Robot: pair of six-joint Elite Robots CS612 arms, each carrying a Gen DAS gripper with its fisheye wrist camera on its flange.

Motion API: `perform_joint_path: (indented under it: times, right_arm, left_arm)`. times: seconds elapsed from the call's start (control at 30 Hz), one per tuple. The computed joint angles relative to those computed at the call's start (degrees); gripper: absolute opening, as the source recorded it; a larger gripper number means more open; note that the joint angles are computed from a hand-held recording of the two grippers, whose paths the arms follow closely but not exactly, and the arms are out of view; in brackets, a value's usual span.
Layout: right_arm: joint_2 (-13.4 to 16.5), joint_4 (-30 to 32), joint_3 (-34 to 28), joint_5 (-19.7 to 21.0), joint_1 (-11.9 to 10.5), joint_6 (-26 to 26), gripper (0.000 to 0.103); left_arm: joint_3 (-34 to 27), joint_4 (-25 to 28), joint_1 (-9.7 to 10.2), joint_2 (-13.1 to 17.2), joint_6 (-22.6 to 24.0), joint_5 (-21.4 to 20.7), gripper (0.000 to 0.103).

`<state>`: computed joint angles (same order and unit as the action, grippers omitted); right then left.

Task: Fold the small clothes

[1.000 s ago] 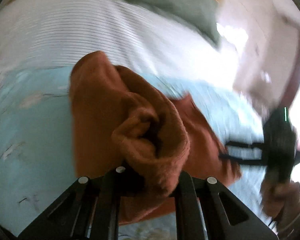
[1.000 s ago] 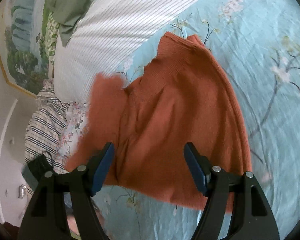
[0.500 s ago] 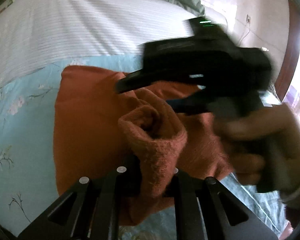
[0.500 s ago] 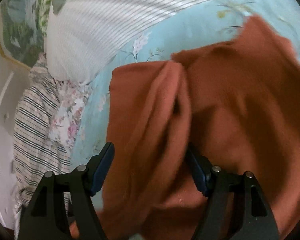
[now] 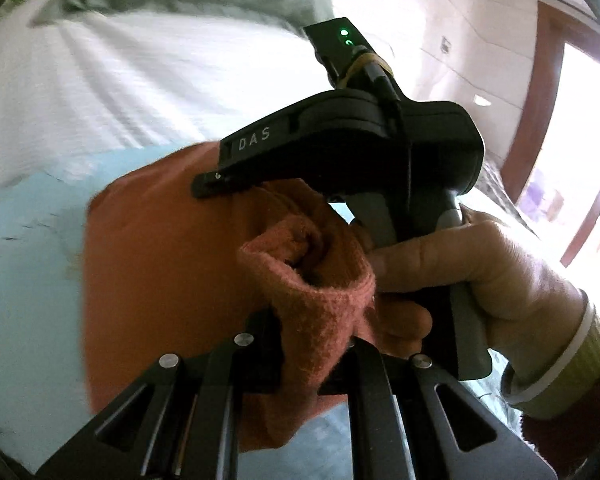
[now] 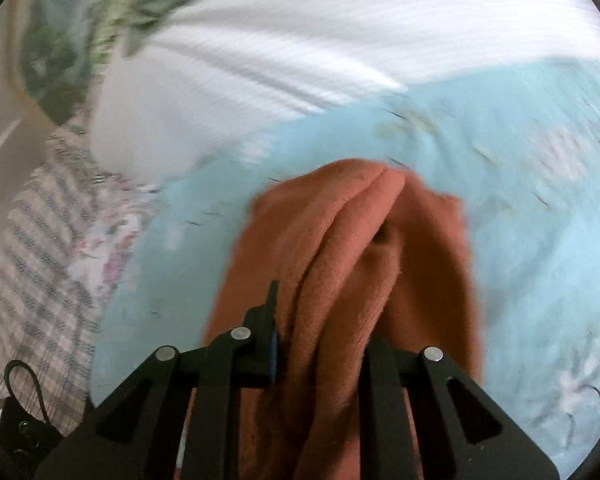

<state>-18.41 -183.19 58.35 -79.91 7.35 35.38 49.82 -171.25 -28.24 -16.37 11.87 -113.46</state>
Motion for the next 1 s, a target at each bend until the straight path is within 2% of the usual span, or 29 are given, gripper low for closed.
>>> perform_joint_path:
  times: [0.1, 0.23, 0.3, 0.4, 0.5, 0.57, 0.63, 0.7, 0.77, 0.87, 0.97, 1.0]
  right_arm:
    - [0.34, -1.47, 1.34, 0.61, -0.61, 1.74, 0.017]
    - [0.47, -4.55, 1.73, 0.43, -0.82, 2.83, 0.017]
    - [0.57, -2.73, 1.45, 0.89, -0.99, 2.72, 0.02]
    - [0.29, -1.97, 2.27, 0.94, -1.1, 3.62, 0.026]
    - [-1.08, -3.11, 4.69, -1.83, -0.62, 2.95, 0.036]
    - [-2.45, -4.0, 6.89, -4.75, -0.1, 2.07, 0.05]
    - [-3.58, -6.14, 9.13, -6.71, 0.28, 1.35, 0.069]
    - [-4.31, -7.33, 10.73, -7.15, 0.4, 1.26, 0.077]
    - [-4.6, -6.81, 11.5, -5.08, 0.18, 1.84, 0.078]
    - [-4.21, -6.72, 11.6, -2.14, -0.23, 3.44, 0.078]
    - [-3.75, -6.44, 11.22, -1.18, -0.23, 4.08, 0.078]
    - [-3.54, -6.44, 11.02, -0.8, -0.32, 4.38, 0.078]
  left_arm:
    - [-1.54, 4.18, -0.48, 1.02, 0.71, -0.77, 0.009]
    - [0.1, 3.46, -0.84, 0.32, 1.38, -1.2, 0.009]
    - [-0.84, 4.17, -0.86, 0.67, 1.94, -1.3, 0.009]
    - [-3.35, 9.56, -0.53, 1.76, 3.28, -2.18, 0.012]
    - [-3.03, 11.18, 0.31, 1.45, 2.68, -4.65, 0.023]
    - [-1.88, 10.88, 0.9, 0.64, 2.05, -5.85, 0.05]
    - [0.49, 8.66, 1.88, -0.63, 1.07, -7.0, 0.061]
    - [2.51, 7.15, 3.03, -1.72, 0.62, -8.14, 0.067]
    - [3.48, 5.62, 3.98, -2.29, -1.33, -7.69, 0.082]
    - [1.39, 6.62, 5.85, -1.4, -5.05, -5.08, 0.084]
    - [-6.61, 13.29, 7.16, 2.24, -9.49, -3.86, 0.084]
    - [-9.72, 15.95, 7.69, 3.73, -11.06, -5.12, 0.084]
